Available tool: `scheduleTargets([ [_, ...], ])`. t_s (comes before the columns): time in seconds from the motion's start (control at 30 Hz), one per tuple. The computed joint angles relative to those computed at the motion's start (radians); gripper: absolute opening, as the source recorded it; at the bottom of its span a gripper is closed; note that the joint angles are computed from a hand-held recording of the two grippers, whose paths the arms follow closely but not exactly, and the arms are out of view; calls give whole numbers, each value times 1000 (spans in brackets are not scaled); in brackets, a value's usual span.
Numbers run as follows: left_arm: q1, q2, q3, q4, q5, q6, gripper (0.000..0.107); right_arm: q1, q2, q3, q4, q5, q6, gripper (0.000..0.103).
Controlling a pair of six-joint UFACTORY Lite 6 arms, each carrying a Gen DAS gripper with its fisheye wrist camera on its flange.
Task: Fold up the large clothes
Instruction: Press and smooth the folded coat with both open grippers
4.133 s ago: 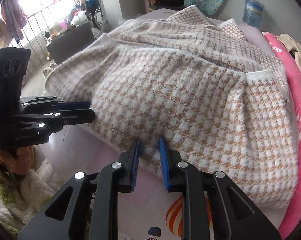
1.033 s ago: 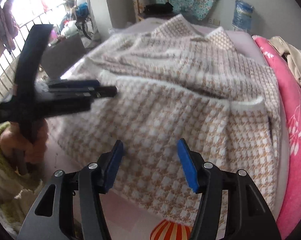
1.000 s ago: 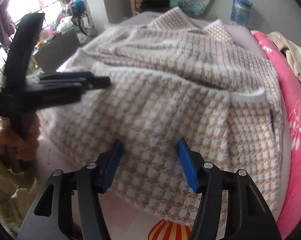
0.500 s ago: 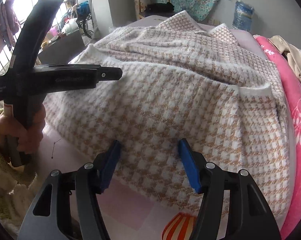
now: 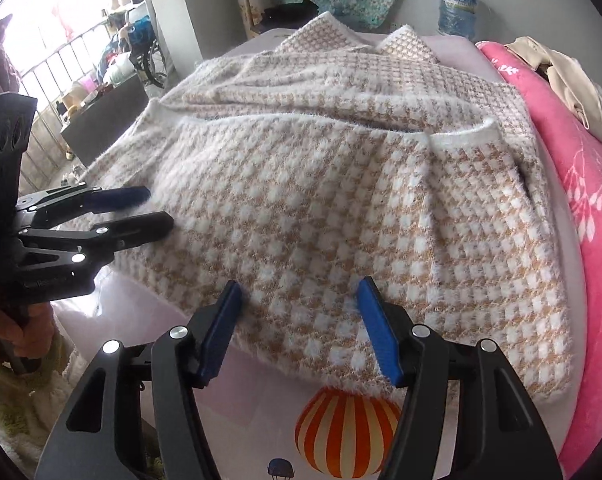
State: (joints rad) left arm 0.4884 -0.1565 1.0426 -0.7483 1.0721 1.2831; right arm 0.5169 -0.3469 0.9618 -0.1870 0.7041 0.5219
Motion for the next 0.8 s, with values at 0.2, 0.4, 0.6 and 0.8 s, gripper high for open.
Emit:
scheduleTargets([
  [0.2, 1, -19, -26, -3, -26, 4, 58, -58, -58, -84, -28, 13, 29, 59],
  [0.4, -7, -34, -4, 17, -22, -35, 58, -44, -98, -68, -66, 46, 63, 59],
  [0.6, 35, -60, 4, 34, 41, -22, 61, -137, -152, -133, -56, 75, 51, 59],
  [0.8, -7, -69, -38, 68, -30, -70, 64, -123, -138, -131, -86, 77, 88, 59],
])
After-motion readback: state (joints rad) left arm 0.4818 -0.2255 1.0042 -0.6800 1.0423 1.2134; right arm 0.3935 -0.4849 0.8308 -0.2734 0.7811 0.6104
